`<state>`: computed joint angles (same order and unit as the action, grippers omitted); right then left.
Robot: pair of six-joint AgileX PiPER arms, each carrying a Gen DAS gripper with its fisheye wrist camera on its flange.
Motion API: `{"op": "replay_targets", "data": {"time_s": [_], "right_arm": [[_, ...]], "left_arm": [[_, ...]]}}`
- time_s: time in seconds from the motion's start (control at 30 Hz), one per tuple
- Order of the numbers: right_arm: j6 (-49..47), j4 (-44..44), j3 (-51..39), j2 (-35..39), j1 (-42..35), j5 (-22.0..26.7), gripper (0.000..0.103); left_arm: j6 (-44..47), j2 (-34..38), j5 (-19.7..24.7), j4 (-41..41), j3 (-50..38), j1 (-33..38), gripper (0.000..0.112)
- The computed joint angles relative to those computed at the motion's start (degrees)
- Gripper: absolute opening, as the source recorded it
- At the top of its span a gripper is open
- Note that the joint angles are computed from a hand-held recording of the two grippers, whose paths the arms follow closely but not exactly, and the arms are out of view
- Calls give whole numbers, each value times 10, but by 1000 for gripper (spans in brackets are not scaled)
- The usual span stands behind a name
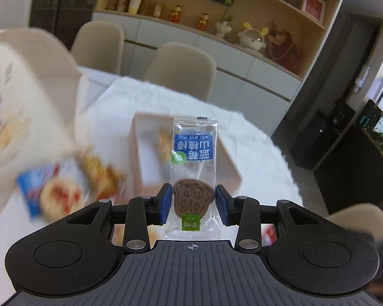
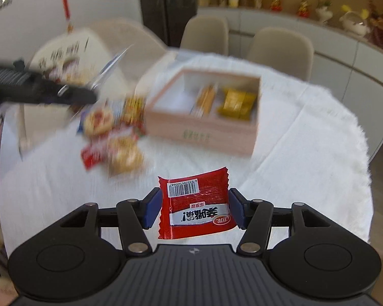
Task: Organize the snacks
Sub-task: 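Carry both held packets into the pink box and open both grippers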
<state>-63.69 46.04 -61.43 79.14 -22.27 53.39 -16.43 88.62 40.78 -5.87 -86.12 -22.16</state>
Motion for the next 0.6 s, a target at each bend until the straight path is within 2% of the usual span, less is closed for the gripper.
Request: {"op": "replay_targets", "data": {"time_s": [0.03, 0.1, 0.13, 0.2, 0.27, 0.3, 0.37, 0.43, 0.5, 0.6], "right_arm": [[5, 5, -8, 3, -2, 0, 57], [19, 4, -16, 6, 0, -10, 57], [24, 2, -17, 7, 0, -12, 57], [36, -6, -21, 11, -1, -11, 57], [40, -14, -17, 7, -4, -18, 57], [39, -15, -20, 9, -7, -23, 57], [54, -23, -36, 21, -10, -29, 57], [74, -29, -73, 42, -7, -23, 57], [103, -25, -145, 81, 4, 3, 57], [180, -22, -312, 170, 45, 44, 58]], "left_arm": [[28, 37, -2, -31, -42, 15, 44], [58, 124, 22, -97, -143, 46, 46], [57, 175, 45, -106, -201, 55, 46], [11, 234, 50, -75, -253, 60, 43], [14, 222, 13, -104, -214, 73, 43], [44, 196, -26, -152, -160, 85, 43], [106, 147, -75, -222, -65, 106, 43], [132, 104, -97, -239, 11, 120, 43], [134, 75, -102, -243, 72, 136, 43], [168, 51, -116, -292, 147, 163, 42]]}}
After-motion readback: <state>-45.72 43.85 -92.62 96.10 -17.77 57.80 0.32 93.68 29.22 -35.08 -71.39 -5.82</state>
